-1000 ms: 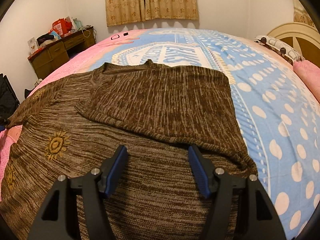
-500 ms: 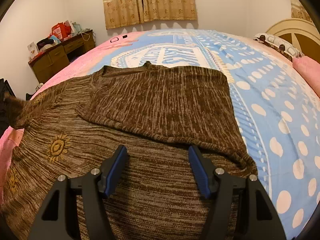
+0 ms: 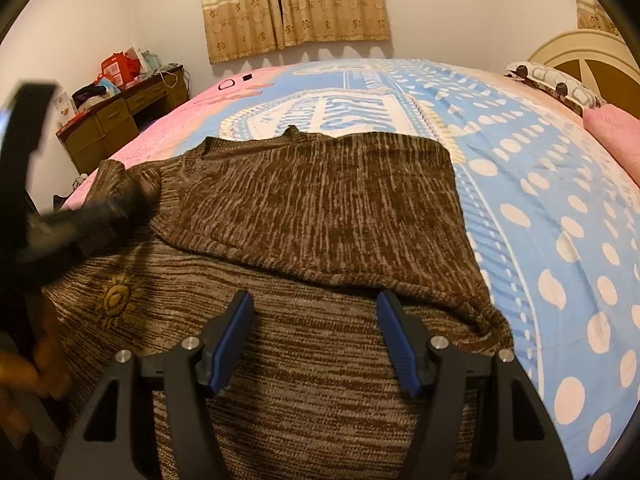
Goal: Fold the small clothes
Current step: 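Grasp the other sleeve with the left tool and fold it across the body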
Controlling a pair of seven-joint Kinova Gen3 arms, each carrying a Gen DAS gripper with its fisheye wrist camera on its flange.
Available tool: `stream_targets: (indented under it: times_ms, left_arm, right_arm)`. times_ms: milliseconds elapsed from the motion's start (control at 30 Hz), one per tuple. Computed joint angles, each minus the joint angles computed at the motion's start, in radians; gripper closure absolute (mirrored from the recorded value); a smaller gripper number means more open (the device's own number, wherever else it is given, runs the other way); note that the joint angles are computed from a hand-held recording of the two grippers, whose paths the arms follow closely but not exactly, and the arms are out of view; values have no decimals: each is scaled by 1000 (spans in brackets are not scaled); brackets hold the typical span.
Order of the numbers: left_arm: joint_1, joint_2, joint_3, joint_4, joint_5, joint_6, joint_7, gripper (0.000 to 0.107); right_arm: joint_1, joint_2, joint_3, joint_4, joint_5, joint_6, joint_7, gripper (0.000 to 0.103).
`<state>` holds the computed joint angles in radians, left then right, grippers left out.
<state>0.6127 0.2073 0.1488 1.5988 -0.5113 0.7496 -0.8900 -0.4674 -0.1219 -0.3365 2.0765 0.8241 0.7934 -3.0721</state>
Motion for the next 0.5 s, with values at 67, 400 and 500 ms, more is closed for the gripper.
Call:
stream_targets:
  times_ms: [67, 400, 500]
  left_arm:
    - [-66, -90, 15, 74, 81, -64, -40, 88]
    - [-384, -341, 213, 365, -53, -190, 206, 19]
    - [-315, -298, 103, 377, 39, -185, 195, 19]
  right_arm:
    - [0, 0, 0, 0, -1, 1, 2, 36]
    - [39, -29, -13, -29, -34, -59, 65, 27]
    - [-60, 5, 95, -110, -63, -111, 185, 27]
